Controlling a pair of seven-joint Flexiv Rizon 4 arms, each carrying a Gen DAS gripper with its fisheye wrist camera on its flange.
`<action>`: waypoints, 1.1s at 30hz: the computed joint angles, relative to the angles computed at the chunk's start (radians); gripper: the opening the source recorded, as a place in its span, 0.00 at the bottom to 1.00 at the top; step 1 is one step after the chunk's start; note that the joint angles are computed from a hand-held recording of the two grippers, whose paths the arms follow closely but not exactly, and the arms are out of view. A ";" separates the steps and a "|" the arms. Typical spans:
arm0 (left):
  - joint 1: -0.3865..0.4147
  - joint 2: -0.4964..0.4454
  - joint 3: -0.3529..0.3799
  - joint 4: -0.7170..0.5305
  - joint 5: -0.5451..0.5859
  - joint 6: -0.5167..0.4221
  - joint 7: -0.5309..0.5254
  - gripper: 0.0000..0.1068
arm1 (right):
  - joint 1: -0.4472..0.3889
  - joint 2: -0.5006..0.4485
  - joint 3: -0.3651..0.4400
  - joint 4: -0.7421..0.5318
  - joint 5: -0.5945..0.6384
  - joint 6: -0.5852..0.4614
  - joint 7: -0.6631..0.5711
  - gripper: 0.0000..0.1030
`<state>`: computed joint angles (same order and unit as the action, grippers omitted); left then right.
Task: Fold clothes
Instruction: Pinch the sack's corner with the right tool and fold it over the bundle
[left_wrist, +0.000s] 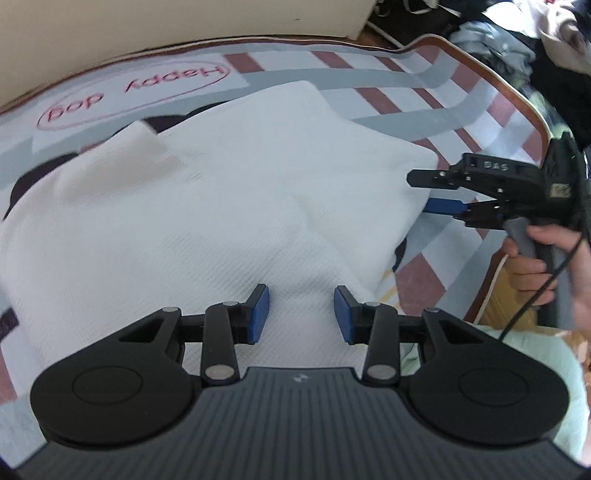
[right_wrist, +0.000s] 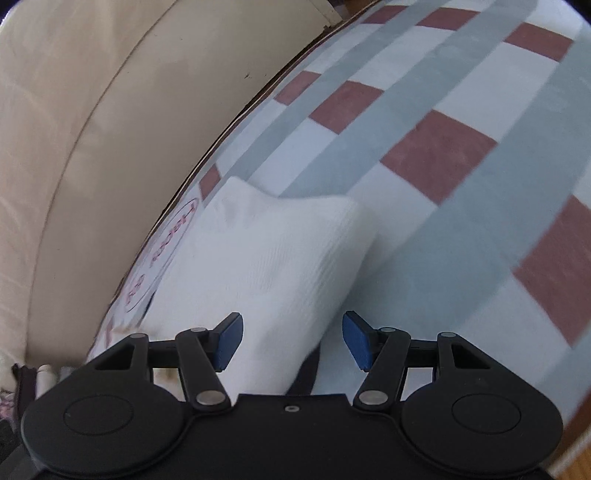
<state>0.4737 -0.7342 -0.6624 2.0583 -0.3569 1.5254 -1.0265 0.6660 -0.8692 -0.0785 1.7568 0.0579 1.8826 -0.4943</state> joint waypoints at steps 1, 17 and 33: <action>0.026 -0.012 -0.027 0.011 -0.009 0.011 -0.002 0.36 | 0.030 -0.022 -0.038 -0.015 0.018 0.019 0.001 0.63; 0.412 -0.013 -0.278 0.165 -0.070 -0.121 -0.027 0.35 | 0.043 0.039 0.116 -0.149 -0.290 0.061 -0.442 0.13; 0.591 -0.143 -0.385 0.211 0.120 0.057 -0.080 0.38 | 0.186 0.008 0.062 -0.172 -0.444 -0.230 -0.544 0.17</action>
<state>1.0644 -0.8773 -1.0476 2.2691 -0.2364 1.5822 -1.1069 0.8520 -0.8609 -0.0166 1.5844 -0.3859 1.6529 -1.0379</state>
